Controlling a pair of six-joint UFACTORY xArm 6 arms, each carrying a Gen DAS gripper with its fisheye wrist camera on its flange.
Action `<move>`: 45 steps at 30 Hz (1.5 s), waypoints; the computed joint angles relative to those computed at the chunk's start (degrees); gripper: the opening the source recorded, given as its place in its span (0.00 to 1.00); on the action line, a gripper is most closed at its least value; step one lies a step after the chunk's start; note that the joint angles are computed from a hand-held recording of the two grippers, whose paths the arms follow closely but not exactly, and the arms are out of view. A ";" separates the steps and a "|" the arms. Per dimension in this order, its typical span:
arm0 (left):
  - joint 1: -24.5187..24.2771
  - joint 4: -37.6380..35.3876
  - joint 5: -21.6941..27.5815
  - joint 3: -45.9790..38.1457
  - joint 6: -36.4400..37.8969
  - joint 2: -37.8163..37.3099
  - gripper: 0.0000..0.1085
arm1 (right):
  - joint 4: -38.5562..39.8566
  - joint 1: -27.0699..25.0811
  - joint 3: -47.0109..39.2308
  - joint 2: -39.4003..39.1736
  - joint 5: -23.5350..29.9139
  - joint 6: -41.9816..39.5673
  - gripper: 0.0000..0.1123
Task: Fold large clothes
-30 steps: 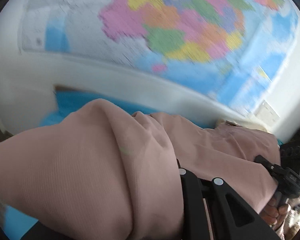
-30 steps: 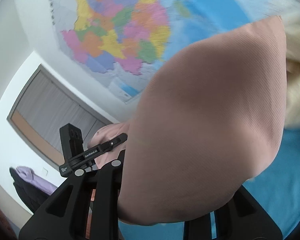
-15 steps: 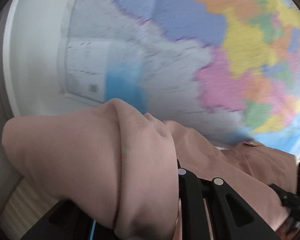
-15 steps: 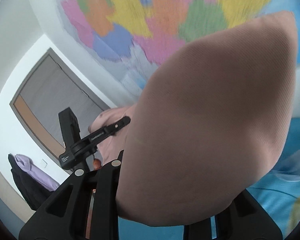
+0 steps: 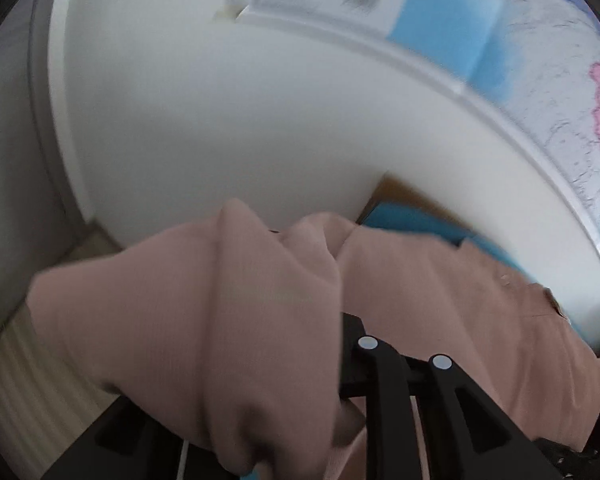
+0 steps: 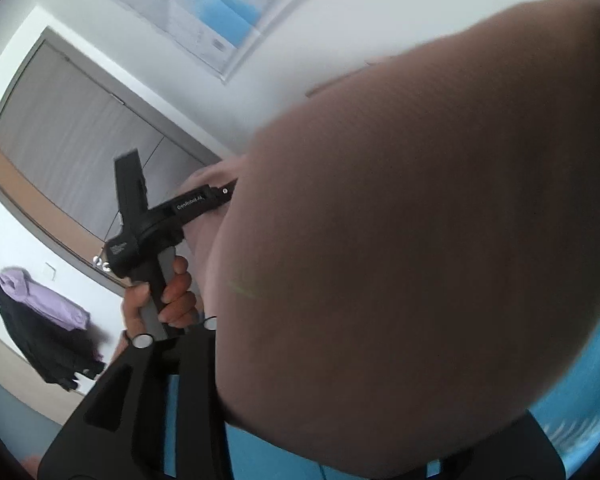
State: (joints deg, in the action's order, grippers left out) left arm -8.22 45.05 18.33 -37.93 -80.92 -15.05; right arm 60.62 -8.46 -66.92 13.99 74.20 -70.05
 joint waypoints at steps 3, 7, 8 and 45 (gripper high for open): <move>1.52 -3.21 -2.31 2.83 1.14 -1.84 0.22 | -2.65 -3.33 -2.63 1.70 3.93 2.34 0.66; -0.37 -4.93 2.97 1.95 4.56 -2.65 0.31 | -3.49 -8.40 -4.13 1.19 5.23 0.63 0.83; -1.13 -4.64 4.63 1.61 4.63 -2.87 0.32 | -2.85 -9.38 -5.39 1.84 6.13 0.87 0.83; -34.66 4.00 29.57 -7.18 -6.25 0.19 0.77 | -5.74 6.56 11.95 -14.76 -27.11 -13.19 0.41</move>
State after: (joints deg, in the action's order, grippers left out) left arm -42.87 49.04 47.90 -45.11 -87.16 -14.86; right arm 54.88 -1.90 -54.97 -0.77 47.09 -83.24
